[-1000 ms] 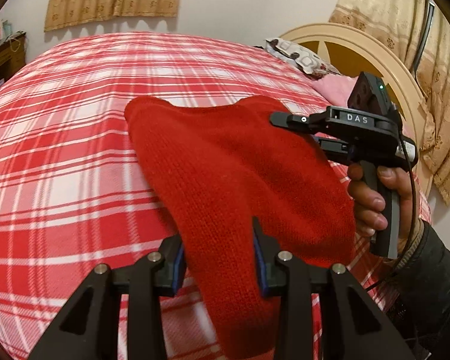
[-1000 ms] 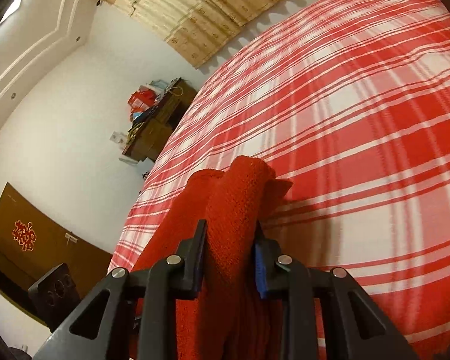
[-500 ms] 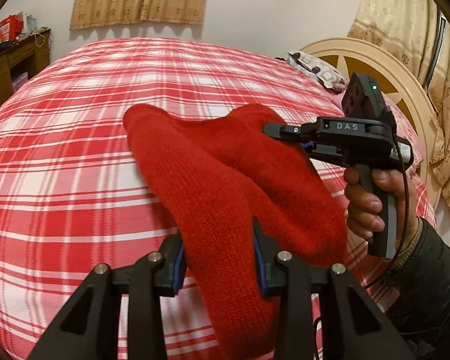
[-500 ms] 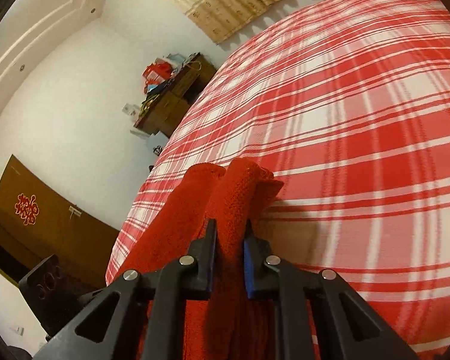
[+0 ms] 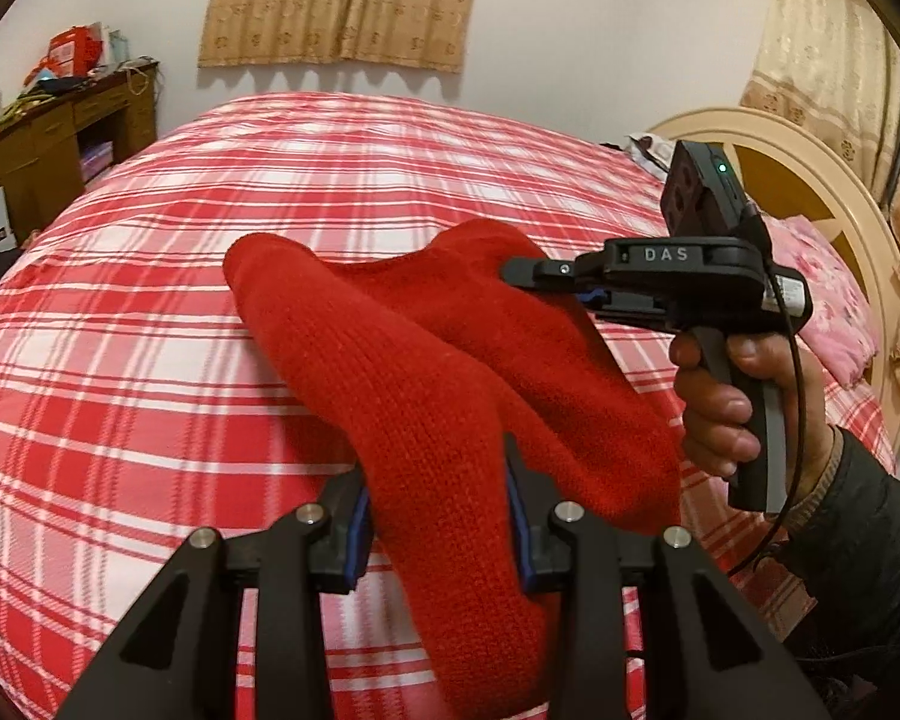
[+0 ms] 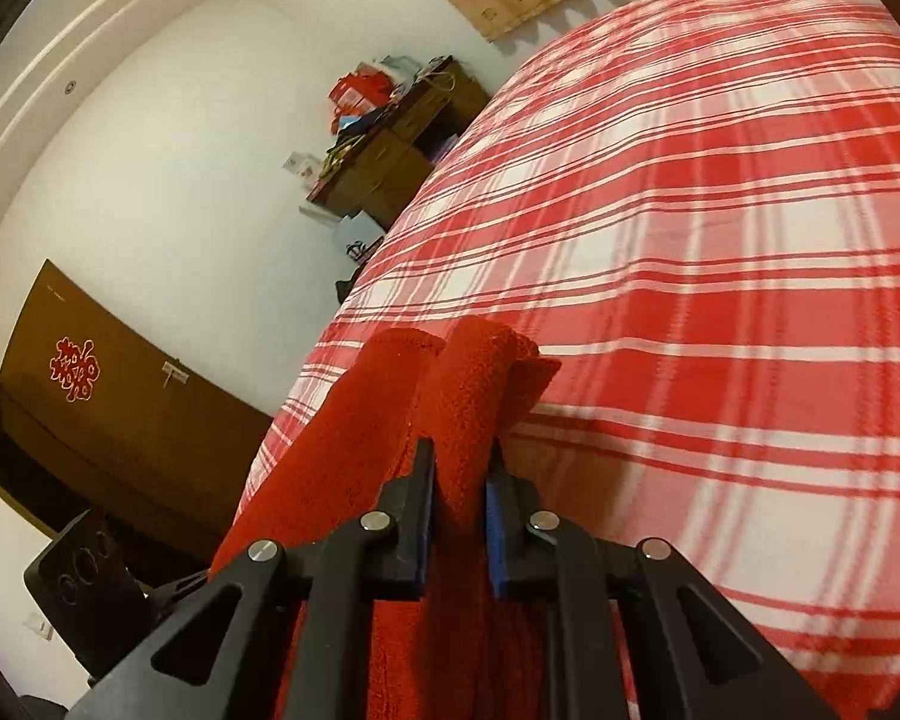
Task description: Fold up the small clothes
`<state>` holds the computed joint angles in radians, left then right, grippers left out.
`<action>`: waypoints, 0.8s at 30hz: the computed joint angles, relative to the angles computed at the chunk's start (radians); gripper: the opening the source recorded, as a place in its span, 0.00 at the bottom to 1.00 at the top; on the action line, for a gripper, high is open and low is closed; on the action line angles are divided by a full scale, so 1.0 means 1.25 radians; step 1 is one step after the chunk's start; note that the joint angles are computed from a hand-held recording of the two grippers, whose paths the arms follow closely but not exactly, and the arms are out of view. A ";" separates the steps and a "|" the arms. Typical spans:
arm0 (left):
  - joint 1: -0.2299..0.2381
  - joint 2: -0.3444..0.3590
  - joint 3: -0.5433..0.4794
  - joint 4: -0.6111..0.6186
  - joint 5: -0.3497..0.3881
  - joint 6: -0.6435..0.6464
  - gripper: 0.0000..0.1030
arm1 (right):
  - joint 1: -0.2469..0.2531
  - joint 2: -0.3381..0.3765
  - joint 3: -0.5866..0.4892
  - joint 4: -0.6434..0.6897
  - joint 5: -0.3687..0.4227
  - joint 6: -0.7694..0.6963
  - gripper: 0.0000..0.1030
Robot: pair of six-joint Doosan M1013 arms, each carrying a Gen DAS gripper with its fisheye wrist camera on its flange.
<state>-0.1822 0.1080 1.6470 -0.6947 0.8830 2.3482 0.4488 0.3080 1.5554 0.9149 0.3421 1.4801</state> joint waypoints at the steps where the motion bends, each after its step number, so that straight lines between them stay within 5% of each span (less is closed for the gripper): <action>1: 0.003 0.001 -0.001 0.000 -0.002 -0.001 0.36 | 0.001 0.006 -0.009 0.004 0.007 -0.005 0.13; 24: 0.055 0.018 0.021 0.018 -0.013 -0.002 0.37 | 0.016 0.080 -0.103 -0.012 0.079 0.005 0.14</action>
